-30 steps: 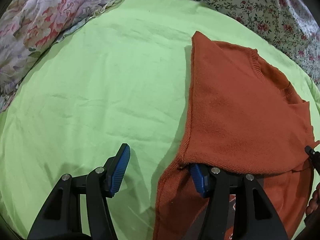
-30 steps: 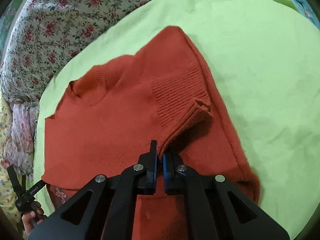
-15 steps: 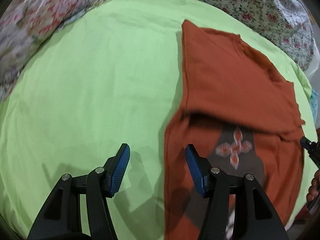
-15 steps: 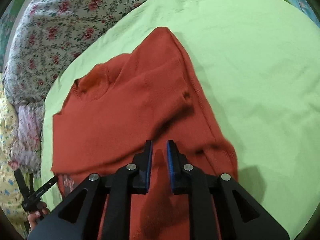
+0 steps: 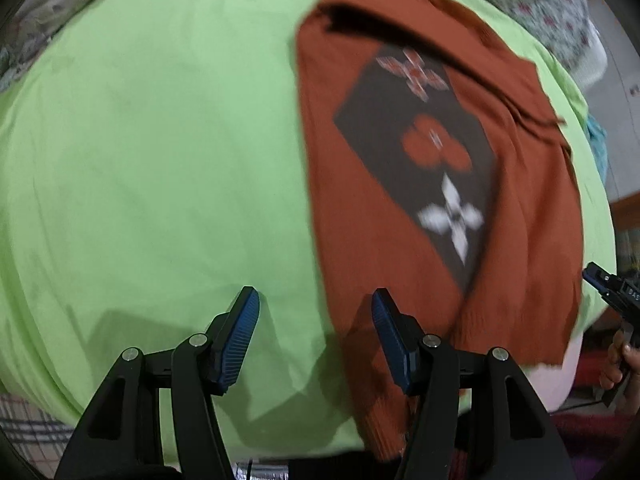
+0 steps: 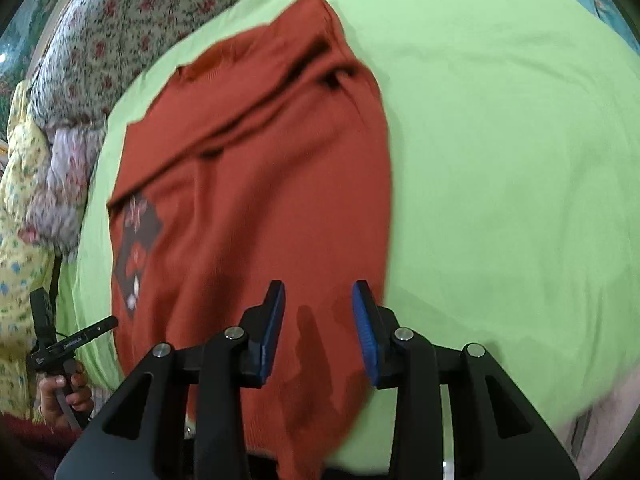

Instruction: Fold small clothes

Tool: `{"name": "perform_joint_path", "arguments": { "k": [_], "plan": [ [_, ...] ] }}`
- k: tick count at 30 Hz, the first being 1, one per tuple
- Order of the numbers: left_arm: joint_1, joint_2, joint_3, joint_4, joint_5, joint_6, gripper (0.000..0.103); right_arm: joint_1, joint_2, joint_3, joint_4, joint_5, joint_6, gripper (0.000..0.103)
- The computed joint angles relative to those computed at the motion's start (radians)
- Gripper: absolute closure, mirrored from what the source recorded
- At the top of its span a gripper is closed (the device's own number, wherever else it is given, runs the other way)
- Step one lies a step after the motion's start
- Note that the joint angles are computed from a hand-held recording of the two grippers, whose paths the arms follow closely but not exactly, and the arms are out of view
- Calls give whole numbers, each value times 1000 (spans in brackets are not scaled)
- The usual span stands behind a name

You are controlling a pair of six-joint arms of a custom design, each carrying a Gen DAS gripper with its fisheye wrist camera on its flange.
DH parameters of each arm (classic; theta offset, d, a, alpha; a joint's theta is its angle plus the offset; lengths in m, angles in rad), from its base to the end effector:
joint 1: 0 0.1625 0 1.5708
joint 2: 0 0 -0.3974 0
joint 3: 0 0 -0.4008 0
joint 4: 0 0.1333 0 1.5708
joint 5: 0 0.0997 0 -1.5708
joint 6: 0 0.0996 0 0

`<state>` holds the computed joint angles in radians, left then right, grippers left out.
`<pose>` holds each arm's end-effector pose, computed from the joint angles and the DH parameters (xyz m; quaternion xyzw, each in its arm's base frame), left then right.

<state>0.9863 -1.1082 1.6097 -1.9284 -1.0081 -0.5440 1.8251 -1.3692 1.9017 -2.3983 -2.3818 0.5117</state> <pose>-0.1841 -0.6161 0.2278 0.0394 0.9576 -0.0897 0.2709 0.1950 -0.5075 0.3117 -0.1742 -0.8940 0.2711 0.3115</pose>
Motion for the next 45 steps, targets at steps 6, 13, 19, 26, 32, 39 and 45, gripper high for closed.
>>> {"name": "perform_joint_path", "arguments": {
  "k": [6, 13, 19, 26, 32, 39, 45],
  "plan": [
    [-19, -41, 55, 16, -46, 9, 42, 25, -82, 117, 71, 21, 140, 67],
    [9, -18, 39, -2, -87, 45, 32, 33, -67, 174, -31, 55, 134, 64],
    [-29, 47, 12, 29, 6, 95, 36, 35, -33, 142, 7, 60, 104, 93],
    [-28, 3, 26, -1, -59, 174, 100, 42, -137, 181, 19, 56, 124, 94],
    [-10, -25, 28, 36, -93, 169, 99, 45, -279, 206, 95, -57, 196, 95],
    [32, -64, 41, 69, -195, 85, 60, 5, -242, 195, 90, 51, 163, 89],
    [-2, -55, 79, 35, -148, 131, 53, -17, -278, 229, 72, 95, 170, 87]
  ]
}}
